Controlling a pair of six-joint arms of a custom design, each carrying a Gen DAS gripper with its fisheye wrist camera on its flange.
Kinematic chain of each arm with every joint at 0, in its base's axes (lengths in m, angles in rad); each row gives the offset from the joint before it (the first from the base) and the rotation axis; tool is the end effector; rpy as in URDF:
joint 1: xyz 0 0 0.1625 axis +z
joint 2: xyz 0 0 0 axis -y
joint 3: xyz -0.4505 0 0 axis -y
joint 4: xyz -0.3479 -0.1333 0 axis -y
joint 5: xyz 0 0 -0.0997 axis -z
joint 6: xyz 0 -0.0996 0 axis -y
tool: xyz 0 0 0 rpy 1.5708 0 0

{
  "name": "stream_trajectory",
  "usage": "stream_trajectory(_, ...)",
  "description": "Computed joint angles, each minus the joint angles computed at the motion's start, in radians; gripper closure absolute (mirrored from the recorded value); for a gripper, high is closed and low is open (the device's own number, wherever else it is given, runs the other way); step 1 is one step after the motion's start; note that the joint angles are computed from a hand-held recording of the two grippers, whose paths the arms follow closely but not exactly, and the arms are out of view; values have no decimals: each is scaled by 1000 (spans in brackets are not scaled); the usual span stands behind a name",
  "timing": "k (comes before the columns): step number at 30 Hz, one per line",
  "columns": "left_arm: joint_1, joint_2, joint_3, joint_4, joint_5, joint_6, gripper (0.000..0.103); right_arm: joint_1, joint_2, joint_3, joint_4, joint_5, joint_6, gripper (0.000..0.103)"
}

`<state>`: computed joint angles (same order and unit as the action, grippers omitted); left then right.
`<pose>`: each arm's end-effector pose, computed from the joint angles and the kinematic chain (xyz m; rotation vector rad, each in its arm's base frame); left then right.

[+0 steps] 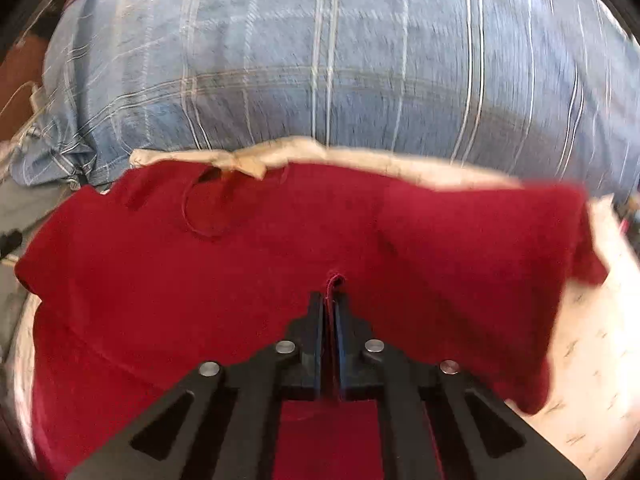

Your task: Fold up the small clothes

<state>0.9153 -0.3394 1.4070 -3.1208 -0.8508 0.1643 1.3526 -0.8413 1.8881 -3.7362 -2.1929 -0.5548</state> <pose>-0.2785 -0.6886 -0.0124 0.7651 2.3278 -0.8055 -0.0544 -0.5930 0.2514 -0.0622 -2.0522 0.9231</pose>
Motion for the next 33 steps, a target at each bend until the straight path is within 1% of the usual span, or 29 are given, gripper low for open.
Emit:
stream_trajectory(2,-8,1,-13,-9,-4,-3,27,8,-16,16,-61,18,-27,99)
stream_trajectory(3,-11,3,-18,-14,-7,-2,27,14,-23,22,-102,14,-40,99)
stream_trajectory(4,-15,6,-24,-19,-14,4,27,17,-23,19,-134,0,-54,99)
stream_trajectory(5,-17,10,-29,-18,-17,9,27,21,-17,8,-180,-31,-81,99)
stream_trajectory(6,-20,16,-37,-13,-18,13,27,20,-14,-3,-202,-60,-100,98)
stream_trajectory(7,-22,26,-46,-2,-17,14,27,11,-14,-15,-200,-84,-97,98)
stream_trajectory(10,-22,64,-84,46,-12,8,27,-18,-12,-41,-129,-116,-57,98)
stream_trajectory(11,-20,80,-104,80,-5,-5,27,-24,3,-61,-121,-139,-65,98)
stream_trajectory(12,-17,92,-121,115,-3,-20,27,-28,10,-69,-120,-146,-74,98)
stream_trajectory(13,-11,108,-145,153,0,-29,27,-27,11,-71,-119,-150,-75,95)
stream_trajectory(14,-9,120,-158,168,14,-30,27,-25,1,-58,-117,-141,-59,89)
stream_trajectory(15,-6,132,-172,184,33,-34,27,-18,-9,-45,-126,-143,-40,87)
stream_trajectory(16,-1,141,-185,200,38,-41,26,-15,-21,-26,-141,-132,-30,80)
stream_trajectory(17,5,144,-191,209,33,-46,26,-9,-35,-1,-154,-103,-17,71)
stream_trajectory(19,8,152,-199,201,35,-44,23,1,-55,23,-135,-39,-9,63)
stream_trajectory(20,9,156,-202,195,36,-42,22,4,-65,37,-100,8,-7,63)
stream_trajectory(22,12,160,-210,197,33,-49,22,3,-72,34,6,66,12,64)
stream_trajectory(23,13,163,-217,204,32,-52,22,-2,-70,21,74,92,31,68)
stream_trajectory(24,14,165,-221,207,31,-54,22,-5,-60,6,109,100,41,67)
stream_trajectory(25,16,170,-230,215,30,-55,20,-9,-34,-23,130,91,39,67)
stream_trajectory(27,17,174,-239,222,32,-56,18,-12,5,-64,136,57,39,68)
stream_trajectory(28,19,174,-243,225,30,-56,17,-17,20,-83,132,55,40,68)
stream_trajectory(29,21,175,-246,228,29,-55,17,-24,33,-89,87,74,27,68)
stream_trajectory(30,22,175,-247,229,29,-56,16,-23,39,-99,77,67,23,68)
stream_trajectory(33,23,172,-247,236,28,-64,16,-17,21,-102,119,50,65,67)
